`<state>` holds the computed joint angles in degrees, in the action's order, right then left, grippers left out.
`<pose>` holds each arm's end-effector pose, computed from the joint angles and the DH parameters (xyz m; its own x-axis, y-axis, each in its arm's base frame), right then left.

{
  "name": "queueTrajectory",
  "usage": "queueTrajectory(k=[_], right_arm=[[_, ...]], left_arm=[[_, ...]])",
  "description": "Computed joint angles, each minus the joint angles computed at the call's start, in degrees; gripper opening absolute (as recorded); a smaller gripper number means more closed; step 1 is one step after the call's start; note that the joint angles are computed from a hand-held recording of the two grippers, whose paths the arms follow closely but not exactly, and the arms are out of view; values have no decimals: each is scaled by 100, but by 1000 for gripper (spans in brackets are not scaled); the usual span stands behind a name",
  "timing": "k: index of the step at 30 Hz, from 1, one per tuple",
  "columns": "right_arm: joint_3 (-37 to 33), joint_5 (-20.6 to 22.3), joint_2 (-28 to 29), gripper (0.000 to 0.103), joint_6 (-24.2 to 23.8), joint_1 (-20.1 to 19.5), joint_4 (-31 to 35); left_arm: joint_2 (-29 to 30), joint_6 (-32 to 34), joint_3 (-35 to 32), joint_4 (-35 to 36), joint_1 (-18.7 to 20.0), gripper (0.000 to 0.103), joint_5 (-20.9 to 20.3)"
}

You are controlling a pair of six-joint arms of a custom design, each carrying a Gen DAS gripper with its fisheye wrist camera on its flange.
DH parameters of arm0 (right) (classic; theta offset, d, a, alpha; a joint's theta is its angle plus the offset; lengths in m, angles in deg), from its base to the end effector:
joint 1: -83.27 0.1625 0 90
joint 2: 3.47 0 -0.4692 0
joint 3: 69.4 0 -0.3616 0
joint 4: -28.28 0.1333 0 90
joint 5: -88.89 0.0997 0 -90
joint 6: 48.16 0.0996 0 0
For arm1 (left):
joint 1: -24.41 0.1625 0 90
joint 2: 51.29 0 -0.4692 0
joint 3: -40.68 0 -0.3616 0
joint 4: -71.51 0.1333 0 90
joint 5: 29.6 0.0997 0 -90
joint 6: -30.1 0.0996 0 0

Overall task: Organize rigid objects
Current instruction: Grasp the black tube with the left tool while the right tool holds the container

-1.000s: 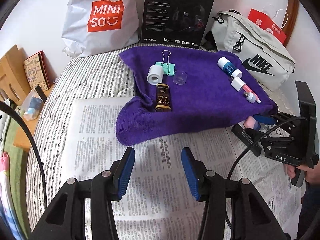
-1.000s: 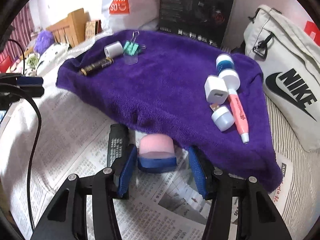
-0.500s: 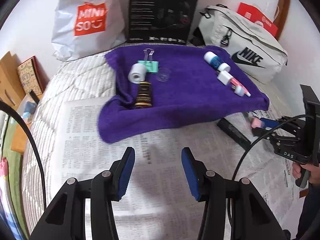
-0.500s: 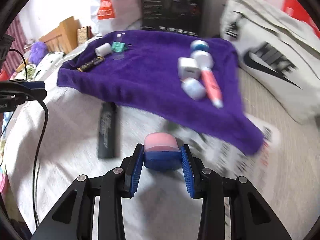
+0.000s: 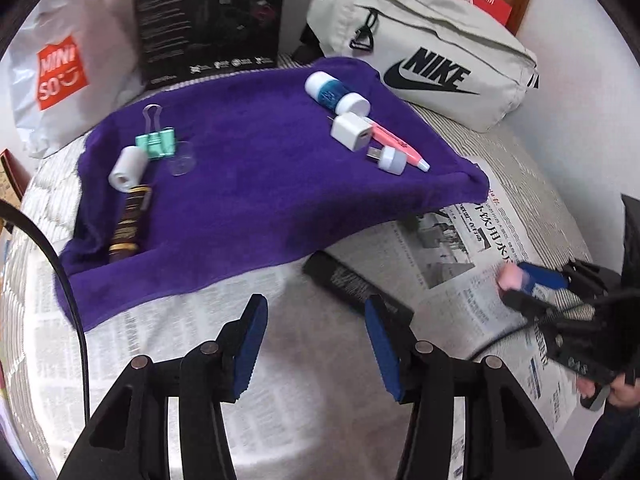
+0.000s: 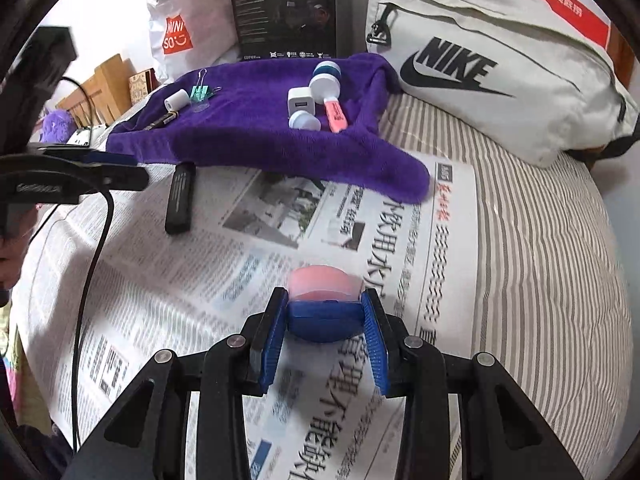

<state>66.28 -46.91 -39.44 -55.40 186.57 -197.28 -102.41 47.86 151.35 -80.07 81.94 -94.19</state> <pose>0.1615 -0.4142 0.0838 -0.7454 0.1468 0.6503 -0.2827 0.8138 -0.5078 -0.1632 -0.5843 0.1297 -0.5699 0.7068 -0.4192 0.7459 0.6590 0.0971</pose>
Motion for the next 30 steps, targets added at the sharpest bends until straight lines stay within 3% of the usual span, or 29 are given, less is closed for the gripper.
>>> queueTrajectory(k=[7, 12, 20, 24, 30], right_arm=[[217, 172, 4, 37, -140, -61, -333], [230, 181, 31, 37, -156, -69, -380], [150, 111, 28, 37, -144, -17, -260], [60, 188, 64, 37, -180, -28, -246], [-3, 184, 104, 37, -148, -59, -178]], left_arm=[[318, -326, -119, 115, -150, 49, 161], [586, -424, -90, 21, -266, 54, 586], [302, -147, 97, -141, -133, 61, 1182], [132, -33, 79, -131, 60, 60, 1011], [211, 790, 150, -457, 52, 58, 657]])
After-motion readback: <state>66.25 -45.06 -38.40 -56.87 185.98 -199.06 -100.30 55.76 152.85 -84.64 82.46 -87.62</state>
